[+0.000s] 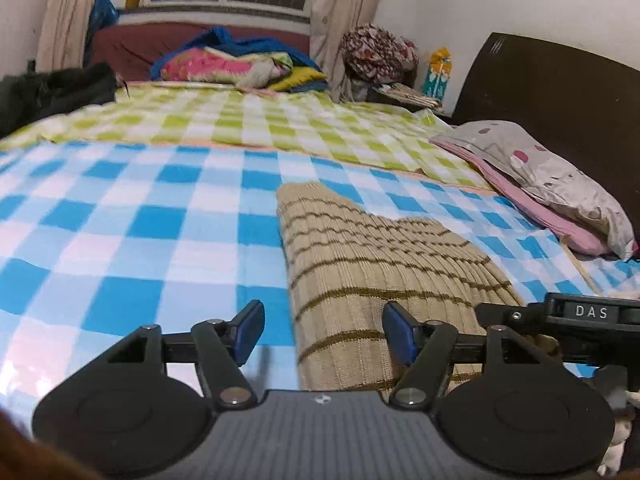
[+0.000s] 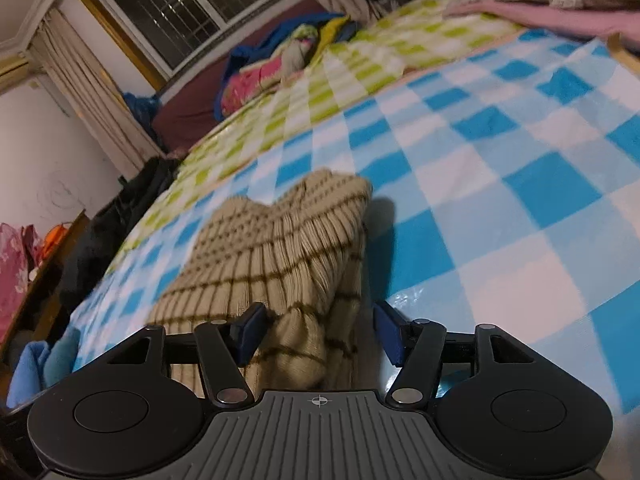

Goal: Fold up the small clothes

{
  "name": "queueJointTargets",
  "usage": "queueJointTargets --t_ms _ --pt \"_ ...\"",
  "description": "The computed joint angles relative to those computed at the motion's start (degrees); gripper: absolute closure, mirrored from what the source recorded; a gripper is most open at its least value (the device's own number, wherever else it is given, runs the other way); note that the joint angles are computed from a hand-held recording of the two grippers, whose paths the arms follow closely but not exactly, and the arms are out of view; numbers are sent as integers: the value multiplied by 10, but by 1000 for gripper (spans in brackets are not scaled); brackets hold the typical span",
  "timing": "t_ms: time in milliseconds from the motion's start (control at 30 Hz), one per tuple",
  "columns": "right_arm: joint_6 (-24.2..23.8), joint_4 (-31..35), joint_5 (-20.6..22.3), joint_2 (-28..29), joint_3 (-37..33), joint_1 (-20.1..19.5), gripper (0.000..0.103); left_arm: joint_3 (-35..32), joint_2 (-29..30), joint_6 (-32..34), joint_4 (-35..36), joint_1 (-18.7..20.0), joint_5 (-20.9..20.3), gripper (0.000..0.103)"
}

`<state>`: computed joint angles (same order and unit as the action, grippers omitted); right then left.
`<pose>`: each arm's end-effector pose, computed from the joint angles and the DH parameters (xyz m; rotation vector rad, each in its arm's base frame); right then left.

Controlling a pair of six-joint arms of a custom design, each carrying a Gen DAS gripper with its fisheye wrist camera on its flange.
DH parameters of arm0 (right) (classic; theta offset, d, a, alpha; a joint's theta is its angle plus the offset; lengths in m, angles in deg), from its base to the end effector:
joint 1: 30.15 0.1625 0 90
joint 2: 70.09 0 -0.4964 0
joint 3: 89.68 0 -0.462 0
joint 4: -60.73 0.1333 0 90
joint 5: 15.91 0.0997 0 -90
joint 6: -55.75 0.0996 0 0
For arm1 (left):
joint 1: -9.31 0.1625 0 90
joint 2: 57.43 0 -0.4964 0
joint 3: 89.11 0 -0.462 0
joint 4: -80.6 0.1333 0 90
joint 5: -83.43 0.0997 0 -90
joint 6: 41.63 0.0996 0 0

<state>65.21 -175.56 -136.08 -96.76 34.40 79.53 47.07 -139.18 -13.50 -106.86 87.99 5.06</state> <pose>0.2516 -0.4564 -0.0544 -0.0842 -2.5735 1.2974 0.0563 -0.5002 0.2747 0.7985 2.5439 -0.9993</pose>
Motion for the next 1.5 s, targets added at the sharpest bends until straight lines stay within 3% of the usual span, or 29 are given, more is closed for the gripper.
queueJointTargets --t_ms 333,400,433,567,867,933,1000,1133,1233,1333,1500 --pt "15 -8 63 -1 9 -20 42 -26 5 -51 61 33 -71 32" --pt "15 -8 64 3 6 -18 46 -28 2 -56 79 36 -79 35" --pt "17 -7 68 3 7 -19 52 -27 -3 -49 89 36 -83 39" --pt "45 -7 95 -1 17 -26 64 -5 -21 -1 89 20 -52 44" --pt "79 42 109 -15 56 3 65 41 -130 21 197 31 -41 45" --pt "74 48 91 -13 65 18 63 48 -153 28 225 35 -44 46" --pt "72 48 42 -10 66 39 59 60 -171 42 225 30 -32 47" --pt "55 32 -62 -8 58 91 58 79 -192 74 170 13 -22 47" --pt "32 -21 -120 7 43 122 59 79 -188 80 125 1 -24 47" --pt "-2 -42 -119 12 19 122 66 73 -148 81 55 -18 -11 47" --pt "-58 -19 -112 33 -34 97 80 58 -50 102 -65 -38 23 47"
